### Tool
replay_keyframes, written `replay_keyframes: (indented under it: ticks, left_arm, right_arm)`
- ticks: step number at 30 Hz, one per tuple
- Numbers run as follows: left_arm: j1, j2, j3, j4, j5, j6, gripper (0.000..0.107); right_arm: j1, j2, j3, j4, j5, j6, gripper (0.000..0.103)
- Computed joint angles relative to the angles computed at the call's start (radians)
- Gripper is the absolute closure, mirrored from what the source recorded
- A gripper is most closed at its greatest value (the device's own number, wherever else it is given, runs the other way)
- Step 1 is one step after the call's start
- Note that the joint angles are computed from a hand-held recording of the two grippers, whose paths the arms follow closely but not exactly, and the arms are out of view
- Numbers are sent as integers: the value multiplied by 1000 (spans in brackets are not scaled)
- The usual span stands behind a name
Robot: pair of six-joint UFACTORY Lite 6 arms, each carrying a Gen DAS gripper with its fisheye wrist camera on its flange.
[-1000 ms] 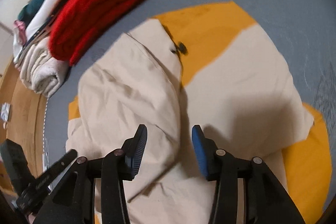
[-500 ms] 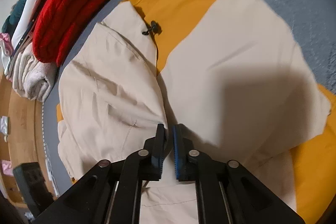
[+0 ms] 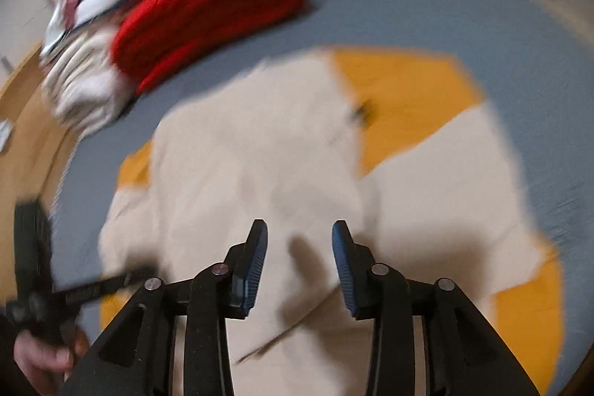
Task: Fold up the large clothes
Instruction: 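Lift both tools away from the jacket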
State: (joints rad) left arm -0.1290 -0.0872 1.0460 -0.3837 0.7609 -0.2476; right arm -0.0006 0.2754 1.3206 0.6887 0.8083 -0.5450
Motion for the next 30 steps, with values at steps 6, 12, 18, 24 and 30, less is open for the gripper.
replay_keyframes:
  ticks: [6,12,18,24,30]
  left_arm:
    - [50,-29,-4,-32,30,42,100]
    - [111,-73,12,-24,94,87,100]
    - [173,-172,57,28,184,92,100]
    - [228,-358,102,117,287,94,100]
    - [356,-555,184,112,427,237,100]
  right_arm:
    - [113,47,-31,-235,8,161,61]
    - [169,-31,-93,-207,25,49,55]
    - [181,-86,-101,-277,37,86,54]
    - [97,-322,-87,-221,-38,-15,54]
    - [-26,-518,1,-131,36,-83,54]
